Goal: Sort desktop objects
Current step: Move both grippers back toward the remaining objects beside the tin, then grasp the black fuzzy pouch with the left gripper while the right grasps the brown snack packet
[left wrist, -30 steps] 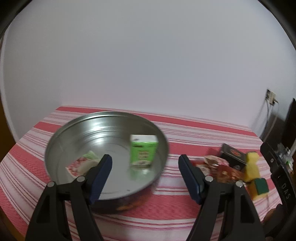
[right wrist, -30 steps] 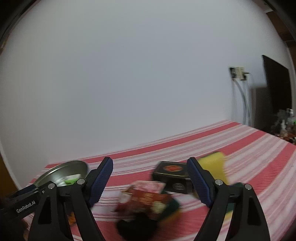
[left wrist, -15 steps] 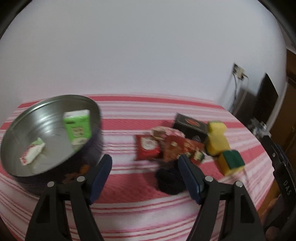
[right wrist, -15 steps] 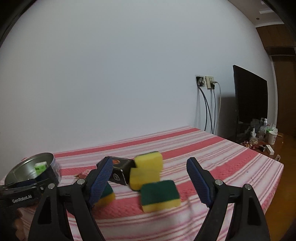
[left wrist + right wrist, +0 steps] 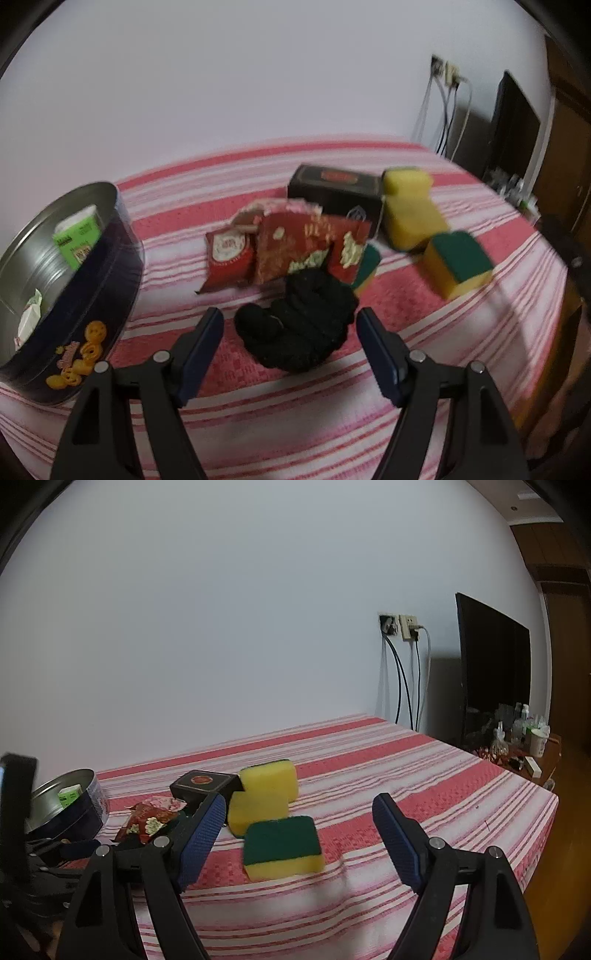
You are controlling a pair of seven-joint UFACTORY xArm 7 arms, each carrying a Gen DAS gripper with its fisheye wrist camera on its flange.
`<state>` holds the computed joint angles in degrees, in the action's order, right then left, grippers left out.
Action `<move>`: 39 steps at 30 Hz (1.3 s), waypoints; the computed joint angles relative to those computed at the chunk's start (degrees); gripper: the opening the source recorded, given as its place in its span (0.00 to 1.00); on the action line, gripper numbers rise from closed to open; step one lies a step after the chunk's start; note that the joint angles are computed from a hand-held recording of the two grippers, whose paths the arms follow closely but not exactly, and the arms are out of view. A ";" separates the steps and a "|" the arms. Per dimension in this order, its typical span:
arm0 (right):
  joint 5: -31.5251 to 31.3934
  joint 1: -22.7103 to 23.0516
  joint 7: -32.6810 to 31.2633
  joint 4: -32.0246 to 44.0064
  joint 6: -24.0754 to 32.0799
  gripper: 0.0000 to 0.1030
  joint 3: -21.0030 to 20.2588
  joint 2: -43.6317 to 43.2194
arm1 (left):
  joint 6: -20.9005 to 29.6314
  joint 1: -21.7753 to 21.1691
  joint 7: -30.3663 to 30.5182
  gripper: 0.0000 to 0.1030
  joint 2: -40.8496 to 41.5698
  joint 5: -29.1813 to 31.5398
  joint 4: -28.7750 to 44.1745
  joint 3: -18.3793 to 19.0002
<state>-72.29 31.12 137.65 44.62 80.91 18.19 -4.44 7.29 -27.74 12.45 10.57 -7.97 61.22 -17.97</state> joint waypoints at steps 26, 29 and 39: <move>4.94 -4.93 2.73 -6.40 -11.51 0.81 -0.59 -5.72 | 6.11 9.76 33.23 0.53 -2.83 -36.76 -1.66 -9.26; 3.73 -5.52 2.88 -6.31 -13.55 0.81 -0.32 -5.96 | 7.90 10.06 39.59 0.53 -4.43 -44.59 -1.65 -8.33; -1.63 -5.03 -3.83 -1.25 -16.24 0.81 -1.08 -1.36 | 5.26 4.95 48.46 0.53 -7.95 -55.13 -3.59 -1.78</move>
<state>-73.91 26.10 133.83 43.37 64.67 17.11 -5.80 12.55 -22.79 60.92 2.62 -63.09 57.63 -19.75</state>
